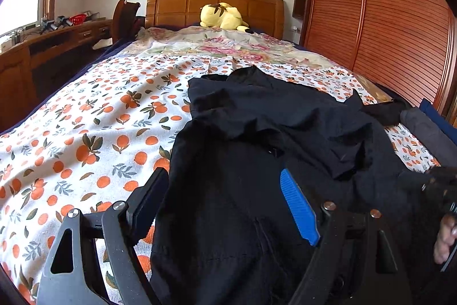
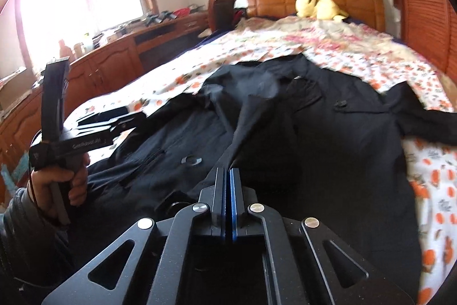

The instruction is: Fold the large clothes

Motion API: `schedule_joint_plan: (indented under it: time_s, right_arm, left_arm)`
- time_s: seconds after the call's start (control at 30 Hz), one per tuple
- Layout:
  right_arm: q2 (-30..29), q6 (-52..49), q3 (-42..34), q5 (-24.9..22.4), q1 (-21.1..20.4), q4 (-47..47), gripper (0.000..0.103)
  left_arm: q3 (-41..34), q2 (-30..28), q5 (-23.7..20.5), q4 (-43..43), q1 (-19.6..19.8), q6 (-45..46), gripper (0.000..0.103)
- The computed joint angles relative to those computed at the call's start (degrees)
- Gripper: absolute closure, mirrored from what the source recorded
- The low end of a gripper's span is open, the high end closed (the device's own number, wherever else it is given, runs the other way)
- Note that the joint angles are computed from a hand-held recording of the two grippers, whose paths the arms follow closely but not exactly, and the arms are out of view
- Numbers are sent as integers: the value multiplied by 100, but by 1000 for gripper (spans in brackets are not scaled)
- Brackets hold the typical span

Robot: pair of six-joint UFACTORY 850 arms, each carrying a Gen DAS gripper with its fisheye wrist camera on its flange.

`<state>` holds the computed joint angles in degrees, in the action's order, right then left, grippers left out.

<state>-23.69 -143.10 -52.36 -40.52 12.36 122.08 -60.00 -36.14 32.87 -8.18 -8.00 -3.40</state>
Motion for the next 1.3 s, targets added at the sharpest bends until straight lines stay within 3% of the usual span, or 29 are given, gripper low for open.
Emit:
schedule_joint_plan:
  time_s: [0.17, 0.3, 0.47, 0.57, 0.6, 0.63, 0.73, 0.97, 1.1, 1.17, 1.2, 1.23, 1.3]
  right_arm:
    - [157, -631, 101, 268, -211, 984, 101]
    - [229, -1693, 151, 593, -293, 2386, 101]
    - [282, -1543, 155, 651, -396, 2421, 95]
    - [370, -1727, 247, 696, -320, 2615, 71]
    - [403, -1738, 303, 650, -339, 2587, 55]
    - [419, -1790, 333, 644, -329, 2635, 47]
    - [506, -1938, 415, 788, -248, 2725, 44]
    - [663, -2283, 602, 1378, -182, 2897, 44]
    - [565, -1558, 493, 1769, -202, 2219, 44]
    - [538, -1310, 445, 1918, -176, 1945, 66]
    - [563, -1039, 437, 1938, -173, 1642, 84]
    - [620, -691, 447, 1903, -180, 1248, 93]
    - [822, -382, 555, 1754, -202, 878, 96]
  left_arm:
    - [39, 43, 32, -100, -47, 94, 22]
    - [87, 94, 78, -111, -128, 144, 22]
    - [88, 136, 75, 98, -260, 29, 22]
    - [71, 152, 49, 339, -348, -131, 22]
    - [73, 159, 46, 454, -376, -211, 22]
    - [71, 166, 43, 558, -404, -274, 22]
    - [86, 203, 54, 711, -503, -278, 22]
    - [170, 323, 108, 1014, -680, -297, 22]
    - [221, 385, 123, 1357, -662, -616, 22]
    - [230, 403, 105, 1401, -661, -654, 22]
    - [245, 420, 96, 1386, -659, -630, 22]
    - [258, 437, 102, 1415, -651, -641, 22]
    - [283, 471, 106, 1410, -621, -636, 22]
